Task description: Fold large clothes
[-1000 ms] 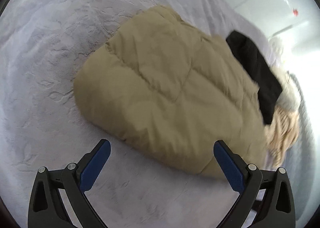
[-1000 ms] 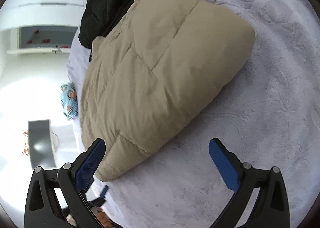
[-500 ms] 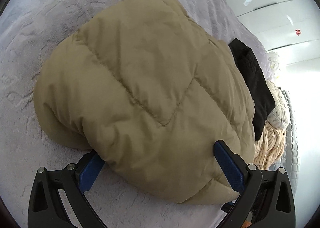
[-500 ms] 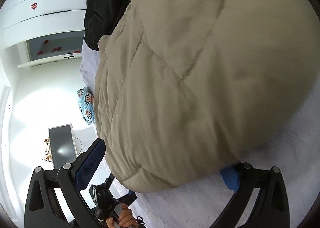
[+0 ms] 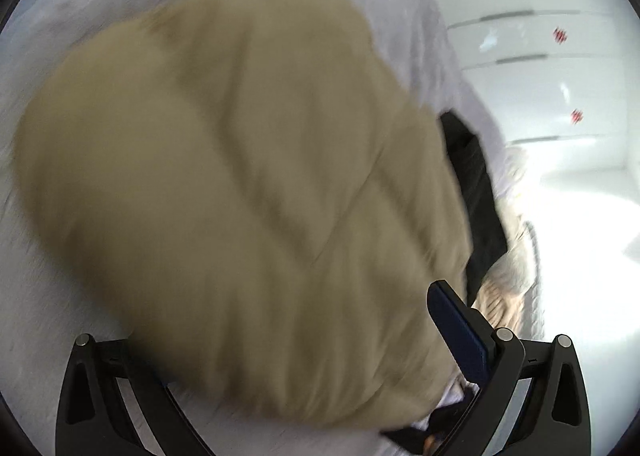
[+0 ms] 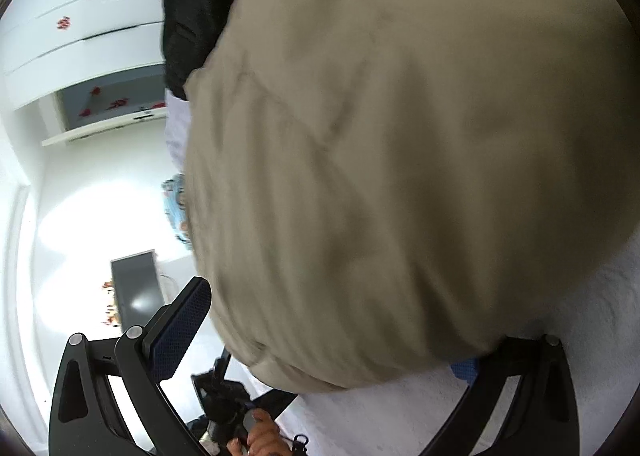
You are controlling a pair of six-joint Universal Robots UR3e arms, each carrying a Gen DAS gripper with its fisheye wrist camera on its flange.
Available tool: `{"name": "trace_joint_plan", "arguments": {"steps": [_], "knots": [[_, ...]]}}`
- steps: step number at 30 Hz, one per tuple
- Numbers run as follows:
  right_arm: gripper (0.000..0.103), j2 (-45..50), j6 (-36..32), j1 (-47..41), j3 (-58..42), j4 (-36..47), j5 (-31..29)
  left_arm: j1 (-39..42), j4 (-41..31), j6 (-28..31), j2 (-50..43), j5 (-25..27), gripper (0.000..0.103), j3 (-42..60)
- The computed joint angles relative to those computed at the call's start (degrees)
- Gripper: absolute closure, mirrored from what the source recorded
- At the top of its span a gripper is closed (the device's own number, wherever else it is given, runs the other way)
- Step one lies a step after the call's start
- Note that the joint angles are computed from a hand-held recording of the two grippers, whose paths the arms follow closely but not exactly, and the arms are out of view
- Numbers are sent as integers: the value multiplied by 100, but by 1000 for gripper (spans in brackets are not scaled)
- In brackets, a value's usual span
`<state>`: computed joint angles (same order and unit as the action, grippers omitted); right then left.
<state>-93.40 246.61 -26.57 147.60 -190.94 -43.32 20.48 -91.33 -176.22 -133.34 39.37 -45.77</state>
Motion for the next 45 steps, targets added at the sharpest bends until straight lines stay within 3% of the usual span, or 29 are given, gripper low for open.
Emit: {"name": "trace_joint_plan", "arguments": {"steps": [3,5,7,10,12,13,14,16,20,27,30,36,40,43,45], "knots": [[0,352,42,106,-359,-142,-94,-147,239,-487,-357,119,0,447],[0,576,84,195,-458,-226,-178,-200,318,-598,-456,336,11,559],[0,662,104,227,-451,-254,-232,-166,411,-477,-424,400,47,495],[1,572,143,246,-398,-197,-307,-84,228,-34,-443,368,74,725],[11,321,75,296,-488,410,-461,-162,138,302,-440,569,77,1000],[30,165,-13,280,-511,762,-496,-248,179,503,-382,738,79,1080],[47,145,-5,242,-463,747,-456,-313,229,651,-333,875,80,1131],[63,8,35,224,-398,692,-468,-442,434,847,-169,1099,83,1097],[77,-663,-226,261,-458,1291,-526,-425,719,1289,292,1242,85,804],[80,-2296,-263,477,-235,2539,-721,-110,-74,2055,795,1033,85,746],[80,-3264,-2,745,-43,3246,-940,255,-609,2763,1367,1001,85,150],[80,-5214,767,1601,135,4895,-1614,1196,-2542,4652,2008,1246,84,-293],[80,-4870,1864,2849,371,4117,-2575,1638,-3628,5260,1730,1642,83,31],[79,-4623,2311,3222,616,3624,-2876,1871,-3557,5316,1856,1850,79,-337],[79,-4630,2094,3120,536,3872,-2791,2025,-3388,5259,1971,1929,71,-552]]}}
